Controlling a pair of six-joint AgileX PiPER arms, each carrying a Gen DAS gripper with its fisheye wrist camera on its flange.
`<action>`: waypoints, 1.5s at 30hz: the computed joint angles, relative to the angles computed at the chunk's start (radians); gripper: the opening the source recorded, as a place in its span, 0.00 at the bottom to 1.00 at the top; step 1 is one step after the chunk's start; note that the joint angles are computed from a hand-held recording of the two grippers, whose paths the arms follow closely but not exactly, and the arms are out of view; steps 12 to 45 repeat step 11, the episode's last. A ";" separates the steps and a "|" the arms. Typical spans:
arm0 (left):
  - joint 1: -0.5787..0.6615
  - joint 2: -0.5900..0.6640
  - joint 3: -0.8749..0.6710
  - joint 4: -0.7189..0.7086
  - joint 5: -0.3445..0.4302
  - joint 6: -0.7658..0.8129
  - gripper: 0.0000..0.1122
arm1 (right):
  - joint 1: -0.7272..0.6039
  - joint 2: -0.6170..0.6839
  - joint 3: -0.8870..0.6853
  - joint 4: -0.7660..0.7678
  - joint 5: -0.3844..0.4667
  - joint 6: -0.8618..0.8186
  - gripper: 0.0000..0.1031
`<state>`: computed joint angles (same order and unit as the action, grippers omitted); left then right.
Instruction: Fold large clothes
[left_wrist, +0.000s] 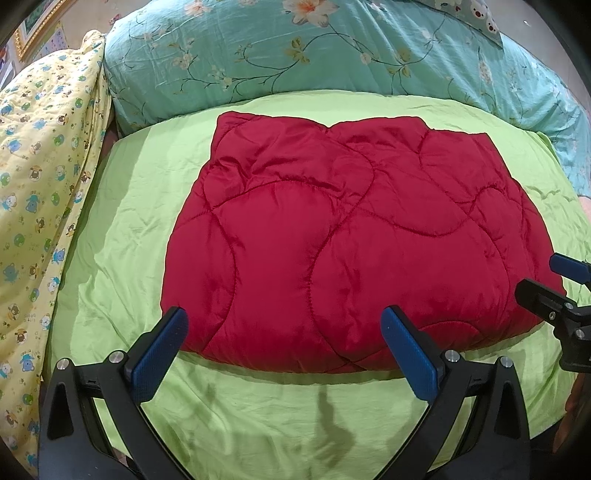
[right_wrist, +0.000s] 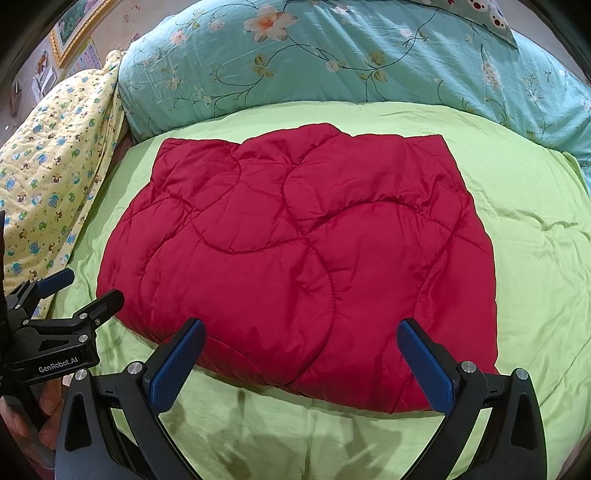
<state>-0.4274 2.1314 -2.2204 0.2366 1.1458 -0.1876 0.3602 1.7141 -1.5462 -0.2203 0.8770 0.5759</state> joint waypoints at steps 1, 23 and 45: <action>0.001 0.002 -0.004 0.004 0.001 -0.002 0.92 | 0.001 0.000 0.000 -0.001 -0.001 0.001 1.00; 0.005 0.011 -0.005 -0.004 0.001 -0.003 0.92 | -0.013 -0.003 0.014 0.020 -0.011 -0.015 1.00; 0.005 0.011 -0.005 -0.004 0.001 -0.003 0.92 | -0.013 -0.003 0.014 0.020 -0.011 -0.015 1.00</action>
